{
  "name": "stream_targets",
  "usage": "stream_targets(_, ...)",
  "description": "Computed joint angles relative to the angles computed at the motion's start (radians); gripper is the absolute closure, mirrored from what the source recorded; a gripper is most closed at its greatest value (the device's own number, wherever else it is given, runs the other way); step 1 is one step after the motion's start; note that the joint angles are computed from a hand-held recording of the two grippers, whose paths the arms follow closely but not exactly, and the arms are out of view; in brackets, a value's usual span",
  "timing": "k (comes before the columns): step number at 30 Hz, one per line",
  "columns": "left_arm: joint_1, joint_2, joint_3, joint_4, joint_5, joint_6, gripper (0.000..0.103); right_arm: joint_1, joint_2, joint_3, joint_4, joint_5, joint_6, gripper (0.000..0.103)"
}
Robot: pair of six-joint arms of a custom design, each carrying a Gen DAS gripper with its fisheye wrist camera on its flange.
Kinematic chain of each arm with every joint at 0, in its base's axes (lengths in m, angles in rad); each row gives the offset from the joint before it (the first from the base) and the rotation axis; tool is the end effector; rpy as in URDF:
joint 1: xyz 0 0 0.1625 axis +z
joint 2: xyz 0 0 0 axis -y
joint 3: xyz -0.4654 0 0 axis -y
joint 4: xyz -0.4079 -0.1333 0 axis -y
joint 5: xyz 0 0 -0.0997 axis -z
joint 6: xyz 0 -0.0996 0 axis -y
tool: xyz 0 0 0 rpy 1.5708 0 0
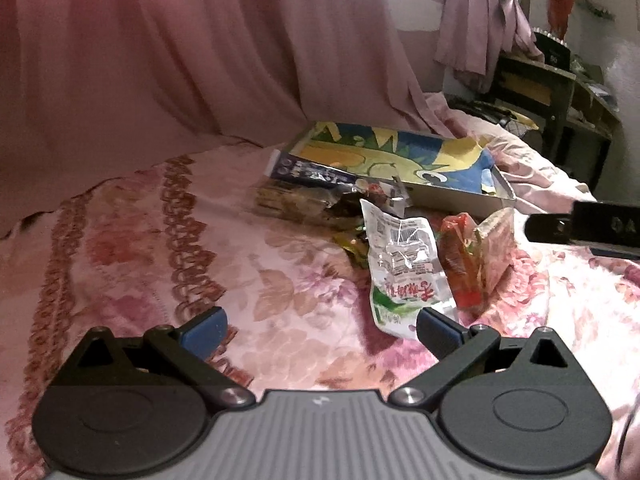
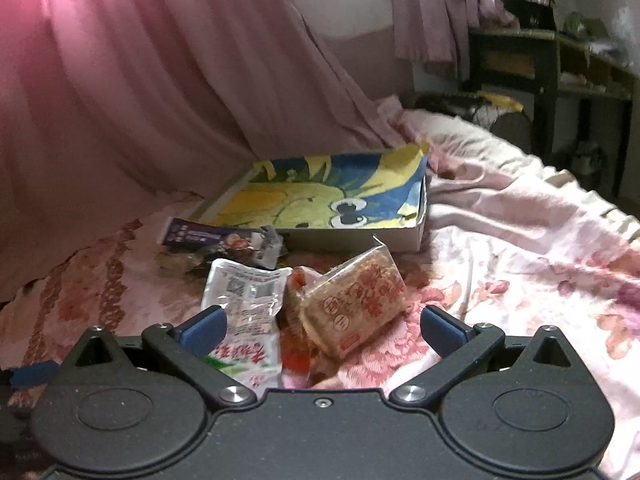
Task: Organize snacks
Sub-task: 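Reach the right gripper to the rice-cracker bag while the left approaches the clear pouch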
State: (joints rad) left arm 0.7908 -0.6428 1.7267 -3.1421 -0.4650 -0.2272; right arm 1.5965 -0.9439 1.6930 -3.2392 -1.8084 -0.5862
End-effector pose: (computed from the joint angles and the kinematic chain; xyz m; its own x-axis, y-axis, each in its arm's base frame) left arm -0.3148 -0.6344 0.0882 -0.7374 -0.1242 -0.6639 0.4673 0.6160 -0.6342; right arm 0.1280 -0.7061 0.2822 -0.8048 -0.2003 0.5588 -0.5531 0.5947 -0.5835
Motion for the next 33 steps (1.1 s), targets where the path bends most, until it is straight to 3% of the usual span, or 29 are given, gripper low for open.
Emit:
stream_targets(6,0.050,0.046,-0.088,-0.008,-0.035,0.009,0.000,0.001,0.111,-0.169,0.073,-0.044,0.033,0.001)
stream_targets(15,0.108,0.107,-0.197,-0.026,-0.106,0.025,0.000,-0.005,0.227,-0.356,0.175,-0.128,0.200,0.001)
stream_targets(24,0.133,0.136,-0.243,-0.020,-0.190,0.008,0.001,-0.032,0.223,-0.371,0.229,-0.117,0.275,0.001)
stream_targets(33,0.136,0.129,-0.239,-0.012,-0.266,-0.019,0.014,-0.049,0.158,-0.314,0.292,-0.125,0.354,0.001)
